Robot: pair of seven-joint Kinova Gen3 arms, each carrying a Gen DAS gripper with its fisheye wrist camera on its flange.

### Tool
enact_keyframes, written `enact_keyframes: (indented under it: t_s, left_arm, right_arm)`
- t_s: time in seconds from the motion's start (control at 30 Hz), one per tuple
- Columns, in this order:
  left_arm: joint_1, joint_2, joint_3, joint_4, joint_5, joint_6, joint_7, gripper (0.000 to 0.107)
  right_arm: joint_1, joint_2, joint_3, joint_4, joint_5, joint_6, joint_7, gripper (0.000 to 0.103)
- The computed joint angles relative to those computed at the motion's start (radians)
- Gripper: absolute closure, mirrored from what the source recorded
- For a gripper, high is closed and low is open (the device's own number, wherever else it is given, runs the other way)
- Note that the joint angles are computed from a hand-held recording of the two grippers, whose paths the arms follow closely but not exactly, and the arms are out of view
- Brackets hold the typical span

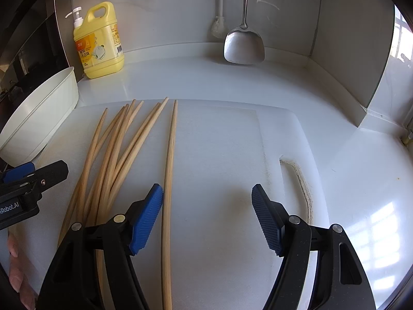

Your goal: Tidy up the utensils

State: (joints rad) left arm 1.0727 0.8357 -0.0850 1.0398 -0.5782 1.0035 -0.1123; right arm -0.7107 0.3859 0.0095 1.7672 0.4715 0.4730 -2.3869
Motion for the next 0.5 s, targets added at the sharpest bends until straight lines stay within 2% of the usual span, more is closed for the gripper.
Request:
enact_keyframes:
  t_s: [0.17, 0.33, 0.5]
  left_arm:
    - [-0.019, 0.021, 0.023, -0.037, 0.023, -0.024, -0.059, 0.011]
    - [-0.018, 0.062, 0.023, -0.111, 0.055, 0.036, -0.127, 0.011]
    - [-0.011, 0.054, 0.01, -0.088, 0.066, 0.051, -0.125, 0.011]
  right_arm:
    - [-0.001, 0.0, 0.0, 0.0, 0.002, 0.001, 0.0, 0.035]
    - [-0.002, -0.001, 0.001, 0.003, 0.004, -0.001, -0.003, 0.035]
    - [-0.005, 0.0, 0.002, 0.004, 0.007, -0.001, -0.009, 0.035]
